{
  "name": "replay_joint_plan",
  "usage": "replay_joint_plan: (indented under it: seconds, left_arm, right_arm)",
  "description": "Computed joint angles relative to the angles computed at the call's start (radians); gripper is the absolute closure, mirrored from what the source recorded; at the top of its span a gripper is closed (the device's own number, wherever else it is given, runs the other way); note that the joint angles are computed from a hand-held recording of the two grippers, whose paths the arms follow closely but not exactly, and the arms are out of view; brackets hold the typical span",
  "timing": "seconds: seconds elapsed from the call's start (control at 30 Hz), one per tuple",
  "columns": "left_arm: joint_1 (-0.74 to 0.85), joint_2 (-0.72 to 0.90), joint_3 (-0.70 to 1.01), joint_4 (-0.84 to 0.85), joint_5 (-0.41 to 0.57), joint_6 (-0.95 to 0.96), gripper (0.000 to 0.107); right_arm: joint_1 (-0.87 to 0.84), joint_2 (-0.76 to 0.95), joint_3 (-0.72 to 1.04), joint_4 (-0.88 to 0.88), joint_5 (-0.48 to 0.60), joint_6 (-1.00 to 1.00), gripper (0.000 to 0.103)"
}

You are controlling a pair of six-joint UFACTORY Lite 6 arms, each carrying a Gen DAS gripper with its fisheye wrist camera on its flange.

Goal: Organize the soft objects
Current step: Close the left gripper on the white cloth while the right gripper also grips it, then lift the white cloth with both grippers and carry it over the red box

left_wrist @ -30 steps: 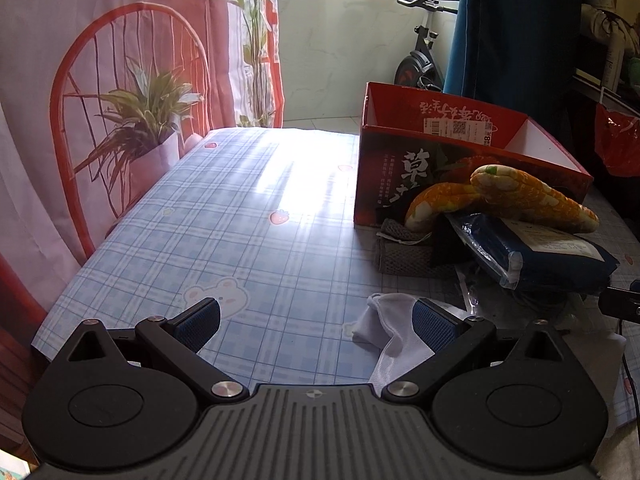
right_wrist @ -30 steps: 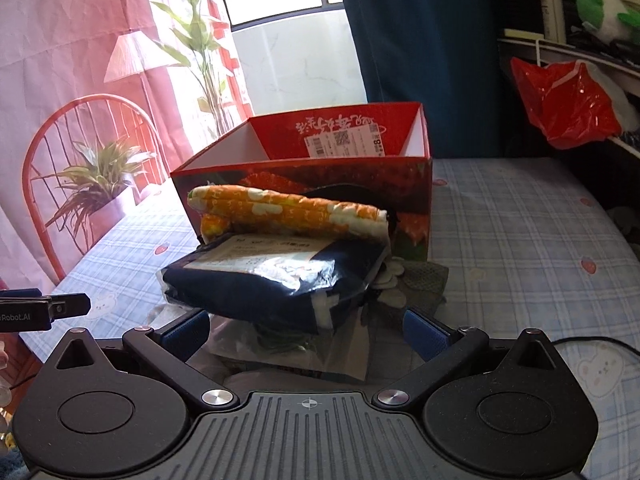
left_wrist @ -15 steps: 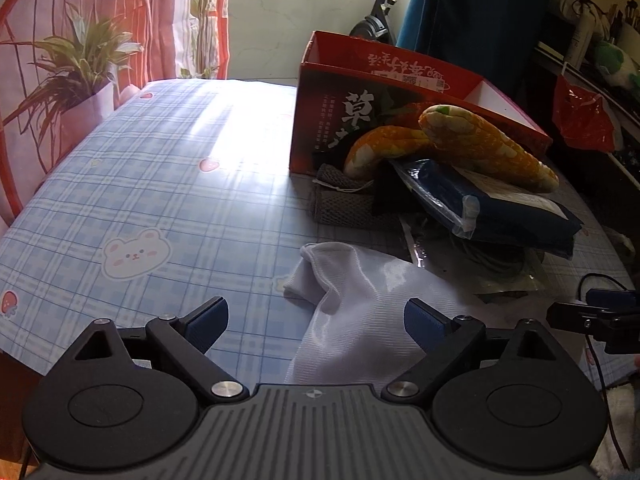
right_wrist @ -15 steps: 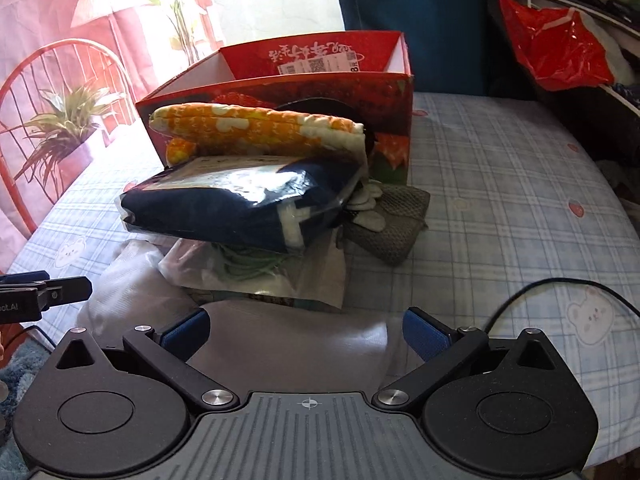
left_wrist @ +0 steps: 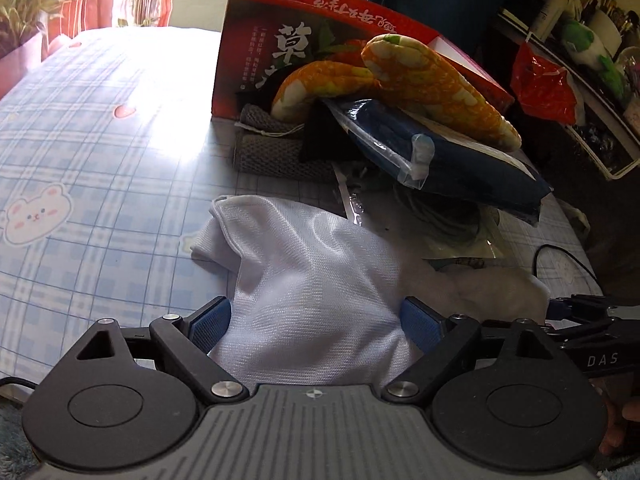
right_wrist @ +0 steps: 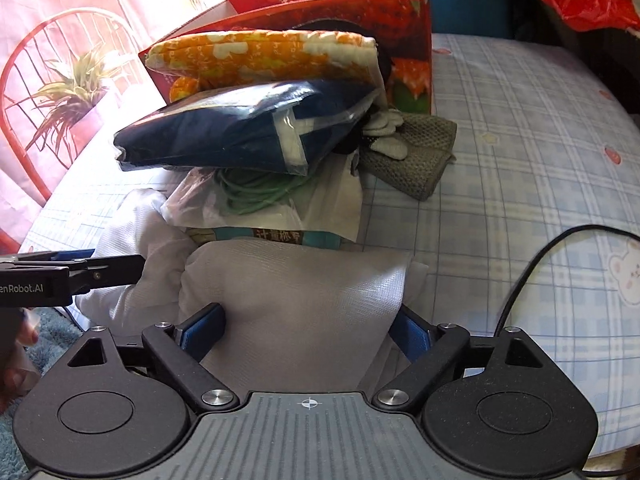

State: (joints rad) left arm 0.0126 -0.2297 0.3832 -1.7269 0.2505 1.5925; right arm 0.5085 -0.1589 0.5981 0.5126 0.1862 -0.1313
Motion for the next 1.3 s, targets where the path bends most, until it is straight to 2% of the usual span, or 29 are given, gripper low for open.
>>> replay_joint_plan:
  seconds: [0.13,0.27,0.4,0.53,0.63,0.7,0.77,0.87,0.97,1.03,1.3]
  left_arm:
    - [0.032,0.052,-0.022,-0.215,0.06,0.216,0.012]
    - [-0.033,0.069,-0.023,-0.424,0.015,0.403,0.009]
    - [-0.047,0.064,-0.022,-0.444,0.001,0.423,0.008]
    - [-0.042,0.052,-0.019,-0.382,-0.003,0.362,0.008]
    - [-0.027,0.048,-0.019,-0.34,0.006,0.33,0.008]
    - [0.006,0.037,-0.032,-0.282,0.055,0.294,0.017]
    - [0.051,0.028,-0.046,-0.2,0.138,0.252,0.041]
    - [0.056,0.003,-0.066,-0.193,0.172,0.267,0.057]
    - [0.039,-0.034,-0.086,-0.214,0.161,0.286,0.068]
    - [0.031,-0.058,-0.095,-0.221,0.151,0.292,0.072]
    - [0.058,-0.167,-0.143,-0.18,0.153,0.263,0.082]
  right_arm:
    - [-0.012,0.035,0.008,0.164,-0.003,-0.17,0.016]
    - [0.003,0.054,0.022,0.15,-0.002,-0.173,0.017]
    - [0.003,0.064,0.025,0.207,-0.006,-0.252,0.017]
    - [0.009,0.072,0.028,0.217,-0.017,-0.272,0.017]
    - [0.021,0.069,0.031,0.163,-0.019,-0.22,0.026]
    - [0.03,0.062,0.031,0.165,-0.018,-0.226,0.033]
    - [0.023,0.046,0.02,0.27,-0.008,-0.34,0.043]
    - [0.0,0.022,0.01,0.414,0.021,-0.49,0.057]
    - [-0.019,-0.009,0.0,0.505,0.052,-0.592,0.069]
    - [-0.018,-0.03,0.0,0.503,0.064,-0.606,0.074]
    - [0.028,-0.094,0.016,0.383,0.058,-0.54,0.077]
